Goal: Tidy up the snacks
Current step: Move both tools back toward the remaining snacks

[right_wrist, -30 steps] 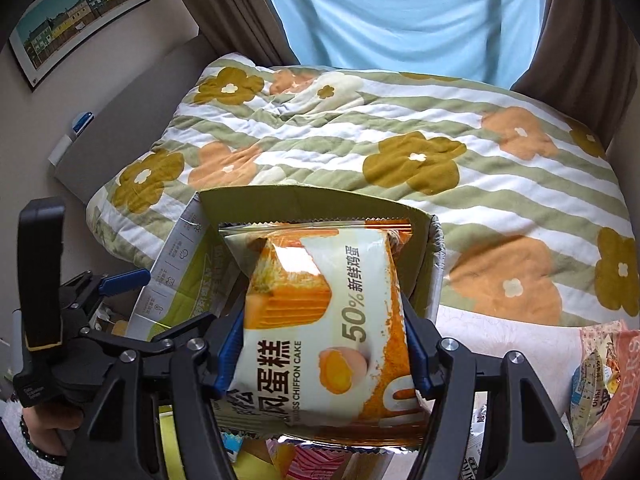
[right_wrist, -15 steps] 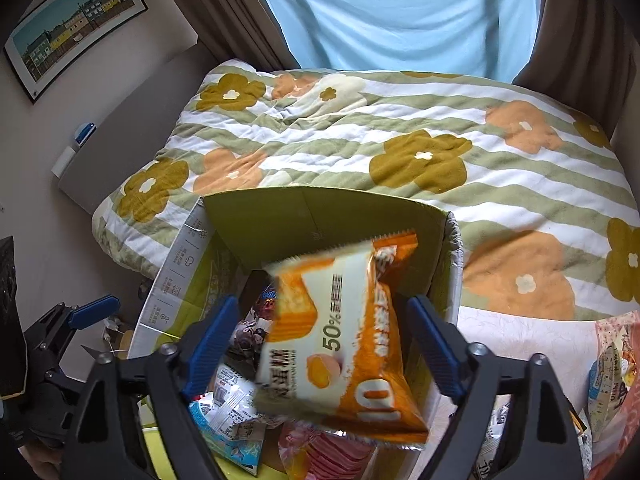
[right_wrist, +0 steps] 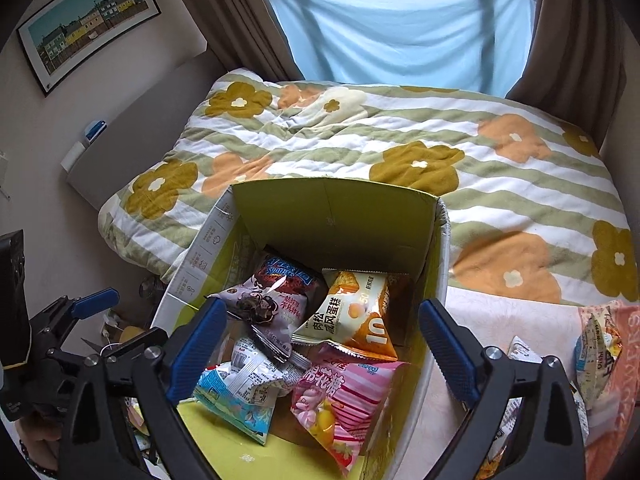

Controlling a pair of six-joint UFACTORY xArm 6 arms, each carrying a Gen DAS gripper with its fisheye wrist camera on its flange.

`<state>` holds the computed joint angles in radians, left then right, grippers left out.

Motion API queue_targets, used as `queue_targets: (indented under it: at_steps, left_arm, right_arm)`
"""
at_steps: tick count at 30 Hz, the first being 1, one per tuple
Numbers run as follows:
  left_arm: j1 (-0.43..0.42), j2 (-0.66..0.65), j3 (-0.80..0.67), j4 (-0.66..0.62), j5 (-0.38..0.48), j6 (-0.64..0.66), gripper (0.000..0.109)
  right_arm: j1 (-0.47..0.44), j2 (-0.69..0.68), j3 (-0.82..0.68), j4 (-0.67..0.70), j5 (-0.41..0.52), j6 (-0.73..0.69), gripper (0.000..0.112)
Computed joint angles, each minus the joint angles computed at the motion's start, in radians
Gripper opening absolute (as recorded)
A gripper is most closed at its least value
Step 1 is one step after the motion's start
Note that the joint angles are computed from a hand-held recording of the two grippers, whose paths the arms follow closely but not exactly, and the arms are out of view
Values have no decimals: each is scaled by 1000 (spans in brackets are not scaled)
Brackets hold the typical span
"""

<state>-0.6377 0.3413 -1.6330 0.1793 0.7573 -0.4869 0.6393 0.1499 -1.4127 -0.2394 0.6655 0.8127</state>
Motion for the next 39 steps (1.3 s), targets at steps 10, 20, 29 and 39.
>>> queue_targets:
  at_steps: [10, 20, 29, 39]
  left_arm:
    - [-50, -59, 29, -91, -78, 132, 103]
    - [-223, -10, -72, -59, -87, 70, 103]
    - [-417, 196, -334, -21, 41, -21, 103]
    - [-495, 458, -607, -103, 174, 11, 103]
  right_arm:
    - [53, -206, 141, -169, 92, 205, 96]
    - [32, -671, 476, -213, 275, 262, 96]
    - [17, -1098, 719, -218, 522, 247, 96]
    - [-160, -1385, 998, 32, 519, -37, 96]
